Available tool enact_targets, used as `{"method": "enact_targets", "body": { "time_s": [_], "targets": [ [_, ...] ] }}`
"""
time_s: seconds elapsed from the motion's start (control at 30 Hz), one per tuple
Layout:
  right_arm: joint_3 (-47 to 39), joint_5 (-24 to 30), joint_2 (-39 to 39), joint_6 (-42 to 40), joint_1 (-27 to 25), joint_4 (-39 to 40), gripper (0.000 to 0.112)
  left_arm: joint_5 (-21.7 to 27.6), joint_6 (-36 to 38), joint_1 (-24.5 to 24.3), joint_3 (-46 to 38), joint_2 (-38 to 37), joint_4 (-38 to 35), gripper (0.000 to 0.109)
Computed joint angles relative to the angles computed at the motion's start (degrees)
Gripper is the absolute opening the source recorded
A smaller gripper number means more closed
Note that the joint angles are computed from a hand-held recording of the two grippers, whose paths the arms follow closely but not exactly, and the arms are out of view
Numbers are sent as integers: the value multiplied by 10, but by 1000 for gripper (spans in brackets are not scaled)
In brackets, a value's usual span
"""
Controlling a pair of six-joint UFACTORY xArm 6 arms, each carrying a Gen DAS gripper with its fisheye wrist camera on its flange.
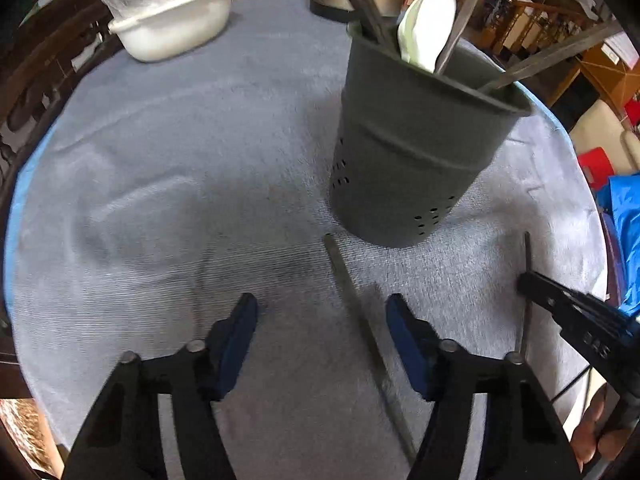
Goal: Organize utensils
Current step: 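Close the right gripper on one chopstick while the left gripper grasps the other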
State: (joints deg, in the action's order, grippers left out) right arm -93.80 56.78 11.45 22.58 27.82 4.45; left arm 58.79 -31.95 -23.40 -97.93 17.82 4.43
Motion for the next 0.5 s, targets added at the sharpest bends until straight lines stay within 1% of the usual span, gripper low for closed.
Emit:
{"method": "enact_targets", "body": {
  "time_s": [0.07,0.13,0.17,0.2,0.23,0.27,0.37,0.4,0.43,0.5],
  "targets": [
    [5,0,-2,-6,-10,18,11,-3,-2,-1,-9,9,13,57],
    [-8,15,5,-8,-17,35,11,-7,-3,-2,-16,15,18,44],
    [-24,25,15,-6,-18,38,12,-12,-2,-1,-16,16,18,40],
    [-40,33,26,-5,-19,37,12,-15,-1,1,-23,23,18,31],
    [-47,34,32,-6,-18,31,13,-18,0,3,-23,23,17,19],
    [-53,31,37,-6,-14,20,13,-21,4,7,-20,21,10,13],
    [-58,20,44,-18,-4,-13,11,-50,19,13,6,9,-11,11],
    [-53,16,40,-20,-2,-16,9,-58,23,15,21,-1,-15,9],
    [-43,10,34,-24,-2,-9,9,-67,27,18,33,-8,-21,6],
    [-16,-6,13,-30,-4,7,8,-80,29,23,56,-26,-24,6]
  ]
}}
